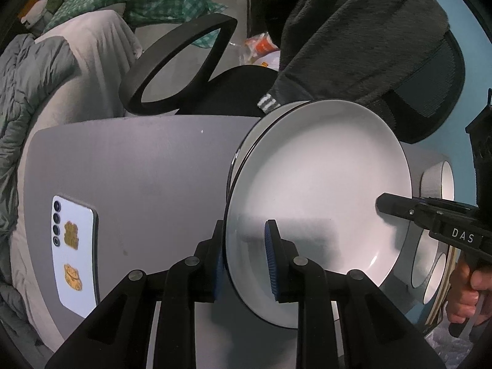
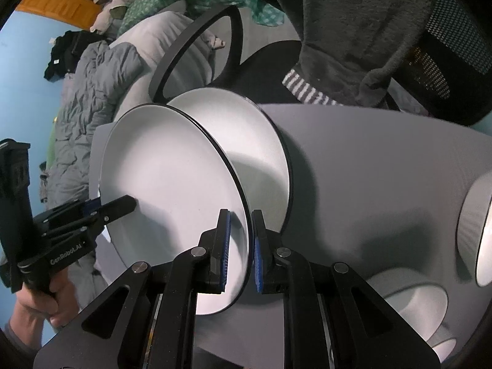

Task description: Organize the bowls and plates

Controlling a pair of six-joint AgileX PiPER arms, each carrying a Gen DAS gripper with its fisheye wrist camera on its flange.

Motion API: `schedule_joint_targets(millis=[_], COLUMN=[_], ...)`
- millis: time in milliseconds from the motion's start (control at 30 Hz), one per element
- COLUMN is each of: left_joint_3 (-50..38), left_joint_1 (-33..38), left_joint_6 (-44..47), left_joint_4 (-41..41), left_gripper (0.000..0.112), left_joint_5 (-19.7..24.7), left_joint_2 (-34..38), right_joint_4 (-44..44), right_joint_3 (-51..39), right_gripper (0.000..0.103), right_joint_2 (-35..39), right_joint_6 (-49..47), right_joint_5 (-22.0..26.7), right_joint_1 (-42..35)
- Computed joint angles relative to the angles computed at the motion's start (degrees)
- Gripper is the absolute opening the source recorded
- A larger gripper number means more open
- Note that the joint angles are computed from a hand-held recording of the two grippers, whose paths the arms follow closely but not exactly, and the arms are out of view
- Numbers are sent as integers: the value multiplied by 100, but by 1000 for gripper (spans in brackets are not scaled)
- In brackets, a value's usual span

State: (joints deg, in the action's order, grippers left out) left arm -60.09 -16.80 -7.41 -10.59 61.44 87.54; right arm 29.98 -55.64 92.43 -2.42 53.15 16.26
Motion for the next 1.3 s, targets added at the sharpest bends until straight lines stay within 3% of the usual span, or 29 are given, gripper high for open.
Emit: schedule_joint_targets(millis=[767, 967, 1133, 1300], left_joint_3=[-361, -267, -177, -98], left_joint_1=[-497, -491, -477, -503], left_joint_6=[-426, -528, -448, -423], left_joint_4=[618, 612, 573, 545], left_gripper=[24, 24, 25, 26], left_joint_5=[3, -94, -107, -37], left_joint_2=[605, 568, 437, 199], right_joint_4=[-410, -412, -745, -955], right_joint_3=[-784, -1016, -1201, -1134], right_gripper=[15, 34, 41, 42], right_joint_2=[826, 974, 962, 815], right_joint_6=[170, 345, 764, 1142], right_joint_5=[266, 566, 796, 779], right_joint_1=[-143, -89, 111, 248])
